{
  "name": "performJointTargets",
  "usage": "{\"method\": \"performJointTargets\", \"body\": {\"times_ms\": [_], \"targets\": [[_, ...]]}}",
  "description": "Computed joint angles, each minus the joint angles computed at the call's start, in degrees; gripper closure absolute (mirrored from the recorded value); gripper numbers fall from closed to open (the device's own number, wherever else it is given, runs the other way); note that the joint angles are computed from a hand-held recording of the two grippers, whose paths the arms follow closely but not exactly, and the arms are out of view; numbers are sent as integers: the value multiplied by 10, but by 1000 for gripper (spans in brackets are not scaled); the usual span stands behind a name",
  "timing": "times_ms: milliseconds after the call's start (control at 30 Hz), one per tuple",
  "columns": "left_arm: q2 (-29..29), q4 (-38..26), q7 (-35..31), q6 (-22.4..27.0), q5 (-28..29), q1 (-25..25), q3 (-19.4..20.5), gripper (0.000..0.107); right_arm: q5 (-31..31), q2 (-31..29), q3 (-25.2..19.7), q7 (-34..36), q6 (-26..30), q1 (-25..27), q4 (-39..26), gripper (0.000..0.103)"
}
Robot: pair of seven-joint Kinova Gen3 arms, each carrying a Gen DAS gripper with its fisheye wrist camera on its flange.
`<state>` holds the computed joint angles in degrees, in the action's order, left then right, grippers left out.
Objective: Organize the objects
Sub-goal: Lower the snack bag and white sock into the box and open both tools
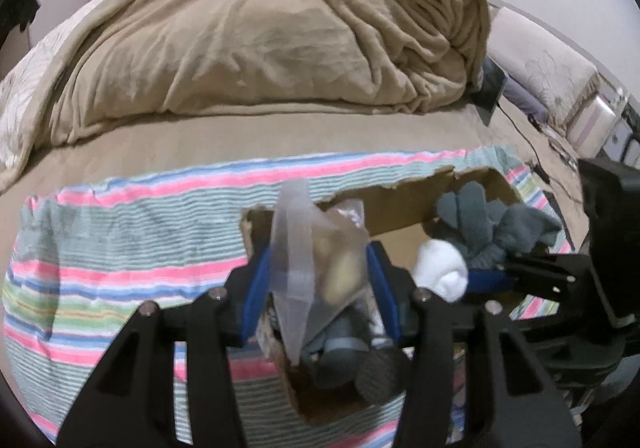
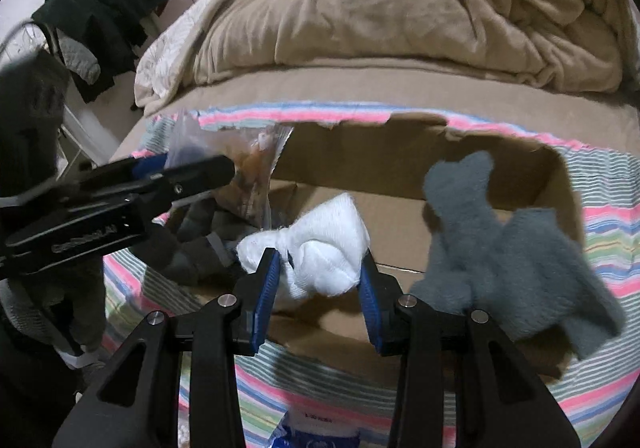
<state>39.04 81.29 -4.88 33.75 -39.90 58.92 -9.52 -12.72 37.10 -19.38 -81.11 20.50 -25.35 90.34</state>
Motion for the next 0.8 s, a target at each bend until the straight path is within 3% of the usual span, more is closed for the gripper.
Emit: {"method": "performJointTargets", "body": {"times_ms": [100,267,400,500,567,800], "targets": [[7,-11,-31,6,24,-25,24,57,8,6,17,-12,6,-18,-8,62],[10,-17,-44,12,34,-21,18,54,20,6,33,-30,-3,-35,-8,55],[6,-19,-30,26,27,-4,6,50,23,2,19,-28,-11,-24,0,38],[-1,-14,-13,33,16,6,2,38,24,-11,7,-20,-29,-16,19,22],[-8,-8,6,37,5,15,-3,32,25,-22,2,-15,-40,-12,32,20],[-18,-16,41,94,-28,31,16,31,22,-60,-13,-10,-63,6,75,20]]}}
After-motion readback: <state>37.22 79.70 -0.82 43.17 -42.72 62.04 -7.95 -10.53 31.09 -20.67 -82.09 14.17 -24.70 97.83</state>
